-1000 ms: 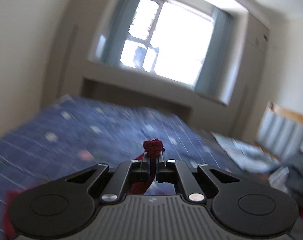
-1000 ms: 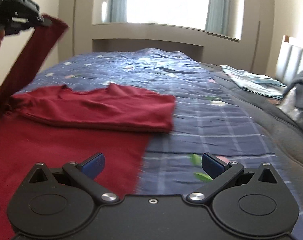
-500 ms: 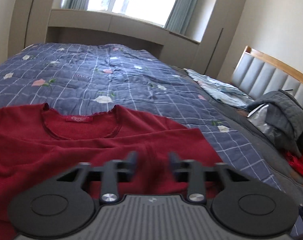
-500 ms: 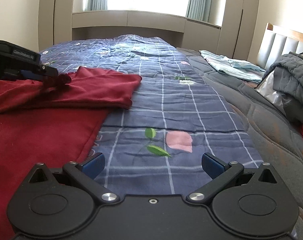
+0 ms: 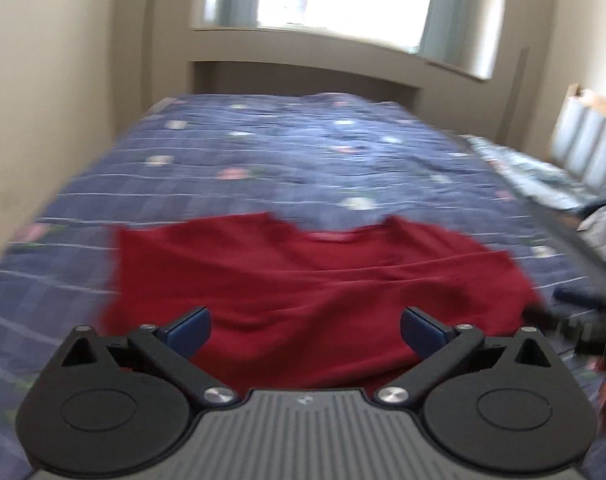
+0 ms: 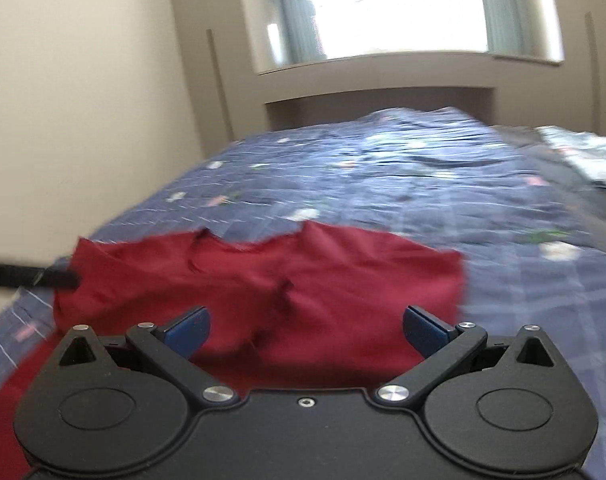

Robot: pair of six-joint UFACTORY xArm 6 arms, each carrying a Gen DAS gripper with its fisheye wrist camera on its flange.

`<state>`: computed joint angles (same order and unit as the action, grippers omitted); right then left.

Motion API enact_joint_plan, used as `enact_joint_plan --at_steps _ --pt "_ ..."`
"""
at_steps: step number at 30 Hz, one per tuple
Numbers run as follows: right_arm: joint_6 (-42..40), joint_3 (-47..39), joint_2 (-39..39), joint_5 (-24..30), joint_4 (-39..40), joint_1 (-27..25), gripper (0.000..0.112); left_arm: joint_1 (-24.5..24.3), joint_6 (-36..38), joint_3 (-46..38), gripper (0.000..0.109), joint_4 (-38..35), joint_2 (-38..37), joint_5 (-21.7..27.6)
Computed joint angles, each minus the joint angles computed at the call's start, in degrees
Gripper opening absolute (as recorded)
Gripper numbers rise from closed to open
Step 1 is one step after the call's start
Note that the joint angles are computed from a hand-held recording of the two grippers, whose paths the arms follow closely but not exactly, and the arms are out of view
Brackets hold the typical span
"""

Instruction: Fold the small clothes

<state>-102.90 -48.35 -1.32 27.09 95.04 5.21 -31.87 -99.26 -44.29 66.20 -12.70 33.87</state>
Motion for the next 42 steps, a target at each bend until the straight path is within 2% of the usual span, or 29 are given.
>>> enact_joint_plan --at_steps 3,7,8,10,11,12,17,22,28,33,36,38,39,40,42 --pt "4.5 -6.3 6.0 -0.7 -4.8 2.6 0.084 -0.4 1.8 5.3 0.103 -3.2 -6.8 8.0" --pt "17.5 -12.1 12.5 -1.6 -16.0 4.9 0.069 1.6 2.2 12.0 0.103 -7.6 -13.9 13.0" --pt "21.2 -13.1 13.9 -1.9 -19.1 5.3 0.059 2.3 2.1 13.6 0.103 -8.4 -15.3 13.4" --pt "22.1 -13.5 14.7 -3.4 -20.5 6.4 0.038 3.8 1.5 16.5 0.103 -9.6 -17.6 12.9" --pt "21.3 -13.2 14.5 -4.2 -20.5 7.0 0.019 4.5 1.1 17.6 0.103 -9.6 -18.4 12.3" --pt "22.3 -13.3 14.2 -3.8 -21.9 7.3 0.010 5.2 0.3 18.7 0.103 -9.4 -19.1 11.4" --pt "23.0 -15.2 10.7 1.7 -21.7 7.2 0.007 8.1 -4.8 21.2 0.103 -2.4 -18.0 4.6" --pt "31.6 -24.0 9.4 11.4 -20.4 5.7 0.006 8.3 -7.3 18.0 0.103 4.9 -11.5 1.2" --pt "44.8 -38.8 13.6 20.1 -20.2 5.8 0.005 6.5 -6.3 10.9 0.103 8.8 -2.4 5.1" --pt "46.3 -46.6 16.0 21.2 -21.8 8.6 0.004 5.3 -7.7 4.2 0.102 13.7 5.0 10.3" --pt "45.0 -47.9 15.9 20.8 -22.1 9.5 0.004 6.0 -7.8 2.3 0.083 18.2 7.3 10.9" --pt "44.2 -47.6 15.5 20.5 -22.0 9.3 0.001 7.8 -8.0 2.2 0.055 19.3 7.1 8.0" --pt "43.7 -47.0 15.1 20.1 -22.0 9.1 0.000 8.9 -8.3 2.6 0.047 19.8 6.6 5.9" --pt "43.1 -46.5 14.9 19.5 -21.8 8.8 0.000 9.7 -8.7 3.0 0.034 19.9 6.0 4.4" --pt "42.2 -44.5 14.2 18.0 -21.3 8.1 0.000 10.1 -8.4 3.8 0.026 19.0 5.1 4.6"
